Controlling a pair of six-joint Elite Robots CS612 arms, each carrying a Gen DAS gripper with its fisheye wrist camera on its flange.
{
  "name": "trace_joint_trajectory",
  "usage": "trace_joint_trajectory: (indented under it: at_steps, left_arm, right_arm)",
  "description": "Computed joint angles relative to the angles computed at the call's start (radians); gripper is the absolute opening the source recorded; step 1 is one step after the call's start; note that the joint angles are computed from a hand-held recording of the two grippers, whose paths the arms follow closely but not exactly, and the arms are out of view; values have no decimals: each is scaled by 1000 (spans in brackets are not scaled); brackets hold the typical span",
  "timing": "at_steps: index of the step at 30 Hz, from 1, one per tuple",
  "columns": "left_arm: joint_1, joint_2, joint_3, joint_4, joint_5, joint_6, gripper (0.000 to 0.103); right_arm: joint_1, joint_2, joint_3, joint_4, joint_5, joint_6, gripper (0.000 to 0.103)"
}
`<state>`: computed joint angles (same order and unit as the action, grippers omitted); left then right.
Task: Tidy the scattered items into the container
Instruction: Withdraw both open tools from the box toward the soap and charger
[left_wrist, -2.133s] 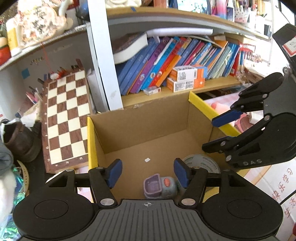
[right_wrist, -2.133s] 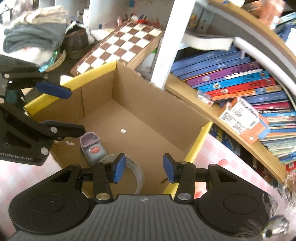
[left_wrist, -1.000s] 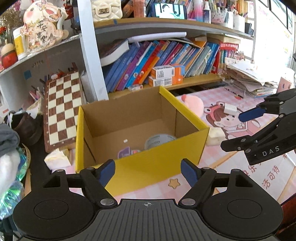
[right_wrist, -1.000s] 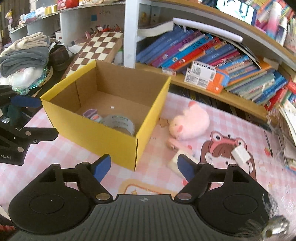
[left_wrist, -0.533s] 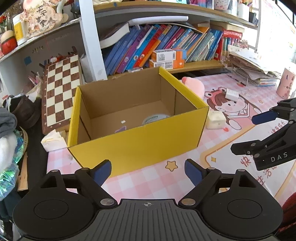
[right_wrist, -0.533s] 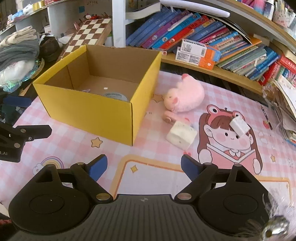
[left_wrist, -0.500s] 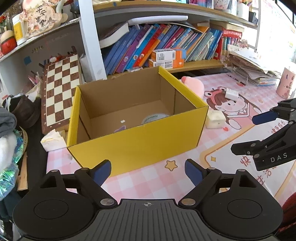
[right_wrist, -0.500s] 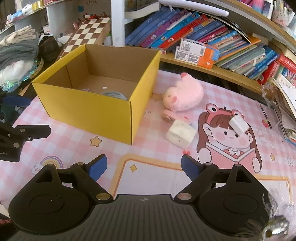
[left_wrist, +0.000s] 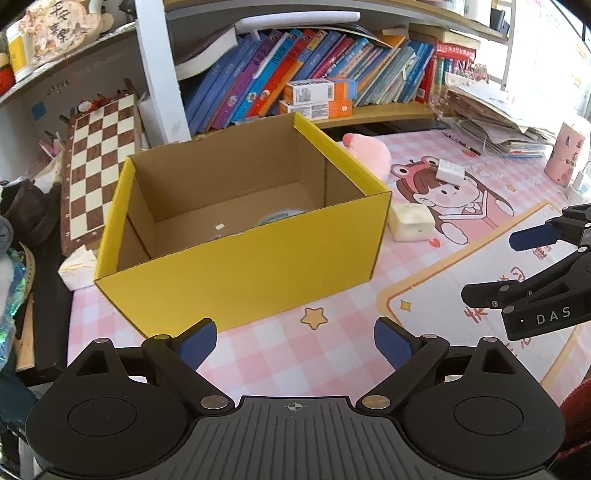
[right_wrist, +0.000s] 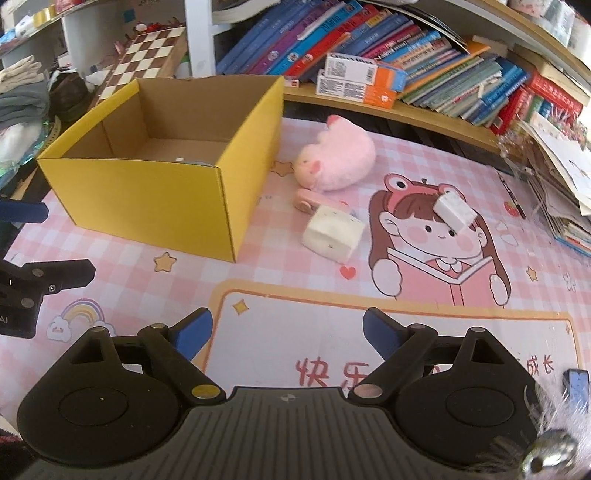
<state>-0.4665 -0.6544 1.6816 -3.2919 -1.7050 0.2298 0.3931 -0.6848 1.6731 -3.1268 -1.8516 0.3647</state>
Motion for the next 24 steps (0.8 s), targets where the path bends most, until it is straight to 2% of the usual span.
trace_joint_trajectory:
  at_steps: [12,24]
  left_arm:
    - [-32,-3,1,22,46,-43,95]
    - [-83,-8,3,34,119,-103,95]
  right_arm:
    - [-32,-8,30,-18,42,-32,90]
    - [-83,-13,70,-76,106,-105,90]
